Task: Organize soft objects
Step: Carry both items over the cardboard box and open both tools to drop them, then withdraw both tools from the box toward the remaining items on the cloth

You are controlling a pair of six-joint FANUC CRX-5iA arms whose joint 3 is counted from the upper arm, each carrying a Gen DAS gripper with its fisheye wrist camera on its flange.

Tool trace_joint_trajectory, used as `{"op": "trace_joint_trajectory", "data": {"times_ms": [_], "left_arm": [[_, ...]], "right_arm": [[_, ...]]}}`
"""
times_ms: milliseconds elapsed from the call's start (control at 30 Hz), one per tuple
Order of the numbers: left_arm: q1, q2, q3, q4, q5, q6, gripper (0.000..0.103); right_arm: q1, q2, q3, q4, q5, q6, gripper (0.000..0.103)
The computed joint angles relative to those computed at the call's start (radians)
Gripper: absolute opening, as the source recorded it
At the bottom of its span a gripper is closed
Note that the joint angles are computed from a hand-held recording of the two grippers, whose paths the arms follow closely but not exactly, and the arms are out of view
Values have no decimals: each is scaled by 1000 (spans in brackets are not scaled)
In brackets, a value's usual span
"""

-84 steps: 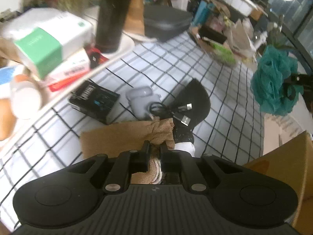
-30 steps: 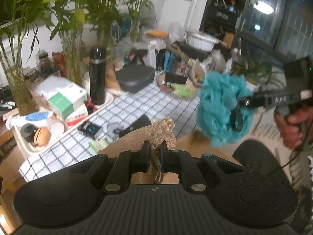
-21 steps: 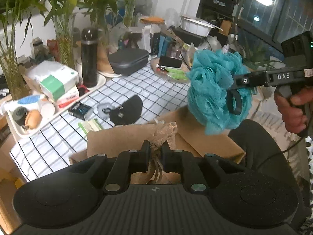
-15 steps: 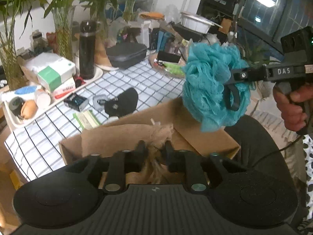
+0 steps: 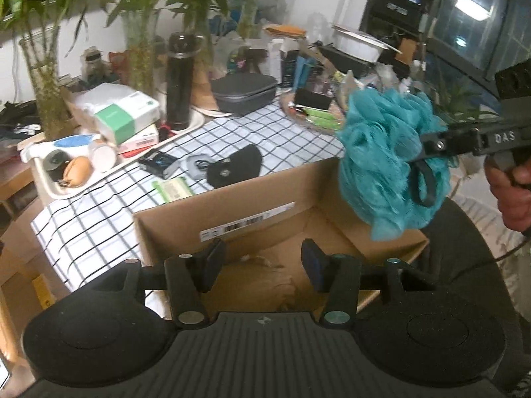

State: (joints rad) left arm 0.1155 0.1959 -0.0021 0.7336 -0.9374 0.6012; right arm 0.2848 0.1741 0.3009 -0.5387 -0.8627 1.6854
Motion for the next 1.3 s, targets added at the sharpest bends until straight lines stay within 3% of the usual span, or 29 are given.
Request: {"op": "trace_joint_trajectory", "data": {"times_ms": [333, 500, 667, 1233, 1300], "left_arm": [[11, -6, 5, -48, 32, 58, 50], [14, -5, 9, -54, 37, 69, 50], [15, -5, 16, -82, 43, 90, 50], [10, 14, 61, -153, 64, 167, 51], [10, 16, 64, -155, 67, 172, 63]], "right_arm": [[37, 35, 34, 19, -43, 52, 60], [83, 53, 30, 99, -30, 59, 90], [92, 44, -3, 150, 21, -9, 103], [108, 28, -82, 347, 41, -197, 103], [110, 29, -84, 358, 44, -208, 103]]}}
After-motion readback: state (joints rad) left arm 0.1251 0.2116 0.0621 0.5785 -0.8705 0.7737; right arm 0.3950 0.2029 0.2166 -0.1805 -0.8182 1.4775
